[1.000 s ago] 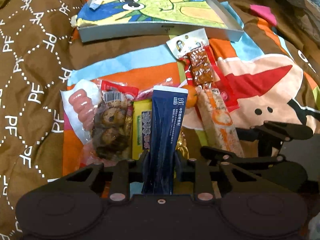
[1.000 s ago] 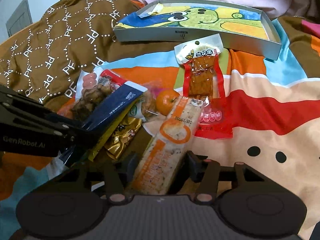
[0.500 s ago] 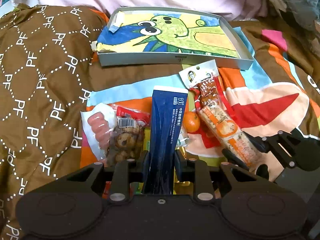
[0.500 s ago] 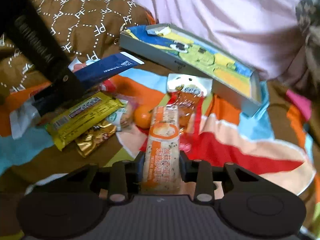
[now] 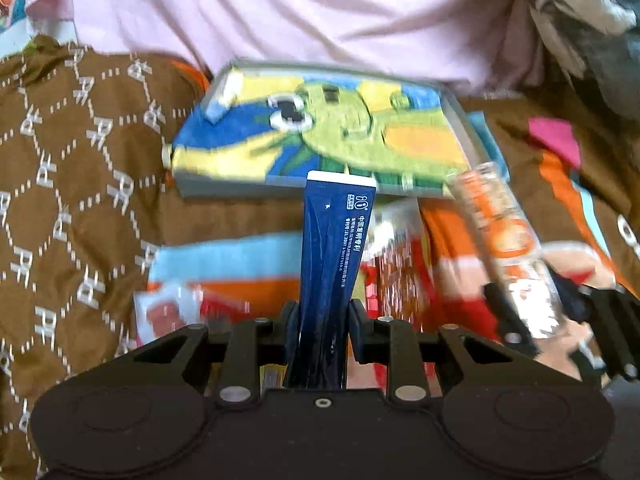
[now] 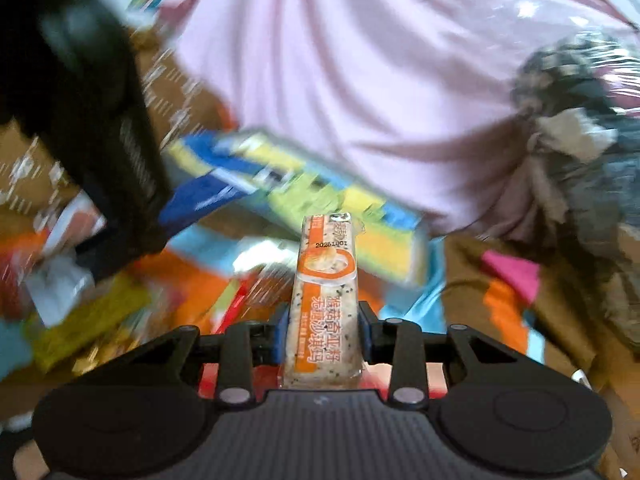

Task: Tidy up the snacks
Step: 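Carry both snacks to the grey tray and open both tools to drop them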

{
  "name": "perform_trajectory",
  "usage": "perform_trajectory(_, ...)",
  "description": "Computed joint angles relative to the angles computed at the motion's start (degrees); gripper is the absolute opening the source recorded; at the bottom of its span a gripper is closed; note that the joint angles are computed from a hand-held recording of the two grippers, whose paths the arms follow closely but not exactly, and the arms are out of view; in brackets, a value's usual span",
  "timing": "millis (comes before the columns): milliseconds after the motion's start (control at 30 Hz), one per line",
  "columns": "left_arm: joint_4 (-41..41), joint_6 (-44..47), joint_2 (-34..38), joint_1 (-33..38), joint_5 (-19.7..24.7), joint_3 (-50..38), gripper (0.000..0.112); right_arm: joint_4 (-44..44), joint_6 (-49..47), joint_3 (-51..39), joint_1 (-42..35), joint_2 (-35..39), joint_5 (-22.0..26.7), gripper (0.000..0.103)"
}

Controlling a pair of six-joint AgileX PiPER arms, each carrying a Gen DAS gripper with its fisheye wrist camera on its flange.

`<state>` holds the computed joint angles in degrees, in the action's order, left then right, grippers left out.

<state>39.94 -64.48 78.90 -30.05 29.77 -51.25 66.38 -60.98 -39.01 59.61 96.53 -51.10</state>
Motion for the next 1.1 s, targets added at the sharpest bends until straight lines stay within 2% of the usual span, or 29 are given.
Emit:
perform_trajectory(67, 1.9, -1.1, 2.2, 0.8, 0.1, -3.2, 0.028, -3.2, 5.4, -0.3, -1.8, 0.3, -2.4, 0.038)
perform_trajectory(267, 4.9, -3.1, 10.8, 4.2, -1.4, -15.3, 0.028, -11.7, 22.0, -3.1, -8.5, 3.8, -5.8, 0.038)
perform_trajectory(367, 6.0, -3.8, 16.0, 5.0, -1.3, -22.2, 0.028, -16.5, 27.4, -4.7, -11.9, 5.6, -6.1, 0.038)
perform_trajectory(633, 7.0, -3.5, 28.1, 7.2, -1.6, -38.2, 0.028, -27.8, 37.6, -13.2, -20.3, 13.3, -2.7, 0.038)
perform_trajectory(767, 3.2, 0.9, 33.7, 8.4, -0.3, -45.4, 0.028, -35.3, 46.5, -16.0, -23.7, 17.7, -1.2, 0.038)
perform_trajectory(900, -2.2, 6.5, 38.6, 9.7, 1.4, -51.0, 0.028, -39.0, 52.3, -20.0, -26.4, 21.2, 1.3, 0.038)
perform_trajectory(1100, -6.1, 9.4, 43.1, 10.9, 2.8, -54.6, 0.028, -41.5, 54.0, -24.3, -28.3, 23.3, 6.5, 0.038)
